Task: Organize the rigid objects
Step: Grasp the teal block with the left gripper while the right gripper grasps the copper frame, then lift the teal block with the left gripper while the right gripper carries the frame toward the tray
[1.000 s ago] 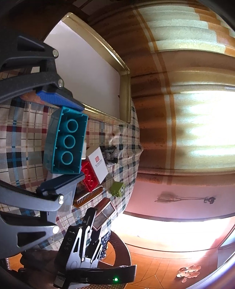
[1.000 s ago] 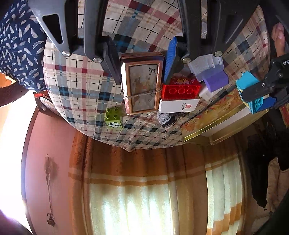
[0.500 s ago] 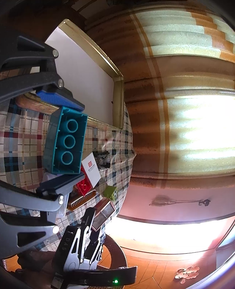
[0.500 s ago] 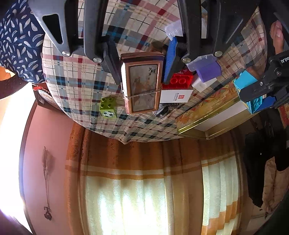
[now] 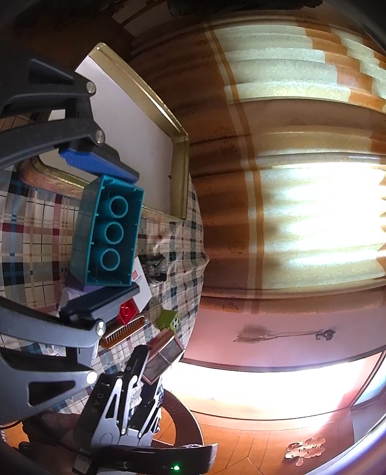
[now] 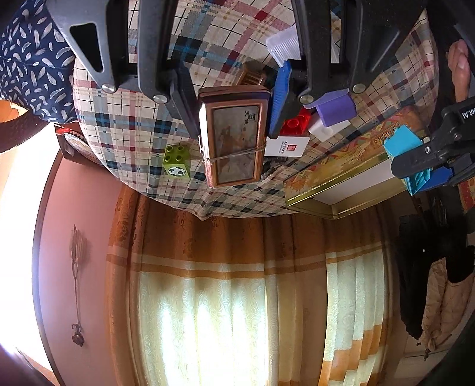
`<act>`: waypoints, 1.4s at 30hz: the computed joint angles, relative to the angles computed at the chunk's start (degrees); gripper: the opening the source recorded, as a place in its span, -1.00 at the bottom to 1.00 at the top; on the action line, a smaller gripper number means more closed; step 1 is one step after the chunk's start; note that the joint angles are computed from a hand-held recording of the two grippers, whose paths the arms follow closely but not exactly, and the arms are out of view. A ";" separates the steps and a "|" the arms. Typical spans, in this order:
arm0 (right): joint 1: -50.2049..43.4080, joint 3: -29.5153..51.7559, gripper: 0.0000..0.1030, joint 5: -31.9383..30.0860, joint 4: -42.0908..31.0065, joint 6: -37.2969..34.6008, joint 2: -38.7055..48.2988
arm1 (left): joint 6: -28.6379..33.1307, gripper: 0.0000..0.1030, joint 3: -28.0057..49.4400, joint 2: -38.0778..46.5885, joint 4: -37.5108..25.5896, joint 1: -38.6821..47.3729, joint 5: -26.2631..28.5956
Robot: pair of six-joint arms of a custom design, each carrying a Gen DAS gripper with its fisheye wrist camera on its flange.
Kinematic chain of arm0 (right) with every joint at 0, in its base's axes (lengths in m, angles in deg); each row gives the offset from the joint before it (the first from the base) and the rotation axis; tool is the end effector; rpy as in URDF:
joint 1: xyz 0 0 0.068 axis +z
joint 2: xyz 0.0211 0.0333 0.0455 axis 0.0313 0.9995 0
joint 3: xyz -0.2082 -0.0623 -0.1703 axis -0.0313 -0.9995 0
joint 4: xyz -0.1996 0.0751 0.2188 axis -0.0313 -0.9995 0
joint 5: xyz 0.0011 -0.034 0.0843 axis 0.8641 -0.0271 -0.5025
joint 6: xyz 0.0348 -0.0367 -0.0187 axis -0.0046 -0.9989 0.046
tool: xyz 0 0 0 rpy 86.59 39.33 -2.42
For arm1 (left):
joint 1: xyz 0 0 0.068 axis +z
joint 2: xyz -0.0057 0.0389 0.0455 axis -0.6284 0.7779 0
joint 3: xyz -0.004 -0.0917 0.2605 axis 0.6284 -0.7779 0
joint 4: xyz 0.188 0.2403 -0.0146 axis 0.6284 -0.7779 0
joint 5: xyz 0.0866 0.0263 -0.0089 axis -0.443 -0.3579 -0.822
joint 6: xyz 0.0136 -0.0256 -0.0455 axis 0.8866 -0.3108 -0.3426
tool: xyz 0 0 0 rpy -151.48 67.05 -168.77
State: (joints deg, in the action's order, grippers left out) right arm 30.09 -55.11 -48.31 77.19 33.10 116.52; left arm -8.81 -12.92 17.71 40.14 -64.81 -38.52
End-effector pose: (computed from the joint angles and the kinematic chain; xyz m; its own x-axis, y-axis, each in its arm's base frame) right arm 0.2527 0.1108 0.1291 -0.4238 0.1316 -0.8962 0.2779 0.9606 0.0096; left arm 0.3450 -0.1775 0.1699 -0.2838 0.3009 -0.9105 0.6773 0.7350 0.0318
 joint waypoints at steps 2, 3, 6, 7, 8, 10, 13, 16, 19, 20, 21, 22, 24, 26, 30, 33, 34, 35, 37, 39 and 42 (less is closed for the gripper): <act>0.23 -0.30 -0.08 0.36 0.51 -0.33 -0.33 | -0.11 0.32 -0.21 -0.14 0.59 0.04 -0.25; 0.44 -0.45 -0.08 0.57 0.63 -0.42 -0.52 | -0.19 0.32 -0.22 -0.11 0.77 0.04 -0.34; 0.80 -0.66 -0.08 0.96 1.18 -0.88 -0.87 | -0.31 0.32 -0.34 -0.17 1.07 0.15 -0.35; 0.94 -0.66 -0.08 1.09 1.29 -1.04 -0.93 | -0.35 0.32 -0.33 -0.17 1.12 0.19 -0.34; 1.08 -0.70 -0.08 1.26 1.39 -1.20 -1.00 | -0.40 0.32 -0.25 -0.04 1.20 0.13 -0.37; 1.29 -0.82 -0.08 1.56 1.71 -1.39 -1.15 | -0.49 0.32 -0.40 -0.15 1.41 0.18 -0.43; 1.77 -1.19 -0.08 2.16 2.29 -1.76 -1.75 | -0.67 0.32 -0.54 -0.24 1.88 0.18 -0.61; 2.28 -1.22 -0.08 2.64 2.34 -2.07 -2.25 | -0.78 0.32 -0.63 -0.27 2.38 0.14 -0.97; 2.47 -1.05 -0.08 2.68 2.50 -2.48 -2.29 | -0.83 0.32 -0.96 -0.58 2.76 0.21 -1.08; 2.64 -1.03 -0.08 2.86 2.61 -2.66 -2.30 | -0.83 0.32 -1.04 -0.64 2.94 0.20 -1.22; 2.89 -1.00 -0.08 3.07 2.74 -2.81 -2.28 | -0.83 0.32 -1.13 -0.69 3.11 0.23 -1.25; 3.13 -0.98 -0.08 3.31 2.86 -2.94 -2.30 | -0.84 0.32 -1.19 -0.74 3.24 0.22 -1.37; 3.37 -0.96 -0.08 3.61 3.09 -3.34 -2.41 | -0.98 0.32 -1.33 -0.77 3.79 0.16 -1.88; 3.65 -1.02 -0.08 3.98 3.41 -3.74 -2.59 | -1.15 0.31 -1.73 -1.03 4.76 0.21 -2.43; 4.15 -1.12 -0.08 4.37 3.75 -4.09 -2.89 | -1.24 0.25 -2.34 -1.57 6.04 0.40 -2.69; 4.54 -0.97 -0.08 4.64 3.74 -4.42 -3.03 | -1.07 0.25 -2.49 -1.72 6.07 0.51 -2.30; 4.58 -0.91 -0.08 4.64 3.79 -4.51 -2.99 | -1.05 0.25 -2.47 -1.67 6.01 0.48 -2.22; 4.68 -0.89 -0.08 4.71 3.86 -4.60 -3.01 | -1.07 0.25 -2.58 -1.75 6.08 0.53 -2.11; 4.80 -0.89 -0.08 4.70 3.90 -4.75 -3.19 | -1.10 0.24 -2.78 -2.00 6.20 0.65 -1.95; 5.04 -0.81 -0.08 4.87 3.81 -4.83 -3.43 | -1.29 0.24 -3.27 -2.51 6.49 0.83 -1.77; 5.49 -0.72 -0.08 5.12 3.53 -5.03 -3.99 | -1.51 0.24 -3.24 -2.75 6.69 0.98 -1.85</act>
